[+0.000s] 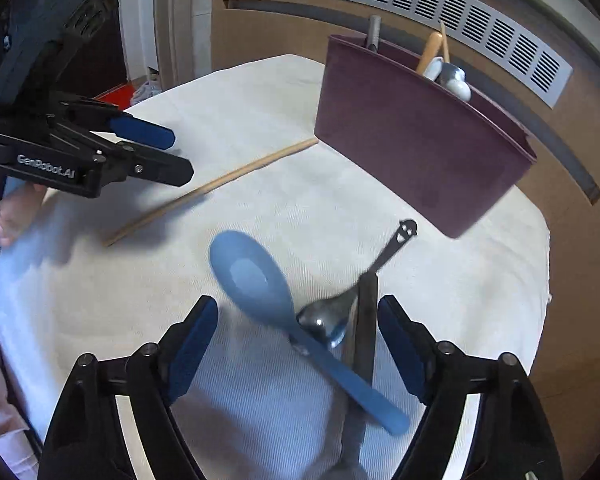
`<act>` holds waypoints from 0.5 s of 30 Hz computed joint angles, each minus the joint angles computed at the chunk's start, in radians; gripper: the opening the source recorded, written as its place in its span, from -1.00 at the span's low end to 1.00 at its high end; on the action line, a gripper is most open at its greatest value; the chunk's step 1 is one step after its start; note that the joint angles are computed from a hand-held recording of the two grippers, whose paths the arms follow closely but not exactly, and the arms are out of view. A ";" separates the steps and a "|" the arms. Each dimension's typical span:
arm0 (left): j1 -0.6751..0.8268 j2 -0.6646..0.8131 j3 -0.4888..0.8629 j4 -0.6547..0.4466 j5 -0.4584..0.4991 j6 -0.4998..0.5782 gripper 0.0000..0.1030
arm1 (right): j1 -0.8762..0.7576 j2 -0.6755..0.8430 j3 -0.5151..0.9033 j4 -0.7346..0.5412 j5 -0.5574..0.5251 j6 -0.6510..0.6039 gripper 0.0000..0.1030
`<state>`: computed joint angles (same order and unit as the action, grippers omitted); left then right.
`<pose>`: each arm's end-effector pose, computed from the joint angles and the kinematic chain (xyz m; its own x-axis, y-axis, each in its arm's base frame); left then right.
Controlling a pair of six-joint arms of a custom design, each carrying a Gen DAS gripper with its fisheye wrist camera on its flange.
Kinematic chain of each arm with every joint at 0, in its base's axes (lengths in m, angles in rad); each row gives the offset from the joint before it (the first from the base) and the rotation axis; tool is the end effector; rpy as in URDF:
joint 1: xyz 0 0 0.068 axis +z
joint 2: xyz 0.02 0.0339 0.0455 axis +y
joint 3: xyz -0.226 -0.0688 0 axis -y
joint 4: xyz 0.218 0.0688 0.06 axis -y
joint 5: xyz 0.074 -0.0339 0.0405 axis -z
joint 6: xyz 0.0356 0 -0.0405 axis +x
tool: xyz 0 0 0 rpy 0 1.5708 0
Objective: Organize utensils
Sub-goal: 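Grasp the metal spoon with the left tool while the right tool grasps the dark-handled spoon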
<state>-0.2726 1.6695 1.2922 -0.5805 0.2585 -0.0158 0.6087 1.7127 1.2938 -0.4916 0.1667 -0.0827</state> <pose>0.3148 -0.0975 0.2252 -0.7940 0.2061 -0.5719 0.3894 0.8948 -0.2182 0.2843 0.1910 0.2172 -0.6061 -0.5217 -0.6004 -0.5323 0.8269 -0.1813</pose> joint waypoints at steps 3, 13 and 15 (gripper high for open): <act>0.008 0.008 0.012 -0.004 0.003 -0.003 0.23 | 0.000 0.041 0.048 -0.019 -0.016 -0.021 0.35; 0.002 0.063 0.068 -0.045 0.005 -0.010 0.24 | -0.027 0.100 0.100 -0.032 -0.103 0.008 0.14; -0.003 0.065 0.074 -0.053 0.001 -0.007 0.24 | -0.050 0.103 0.117 -0.057 -0.161 0.037 -0.24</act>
<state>-0.2756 1.7344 1.3660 -0.6340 0.2599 -0.0228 0.5588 1.8154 1.4108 -0.5485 0.0059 -0.0456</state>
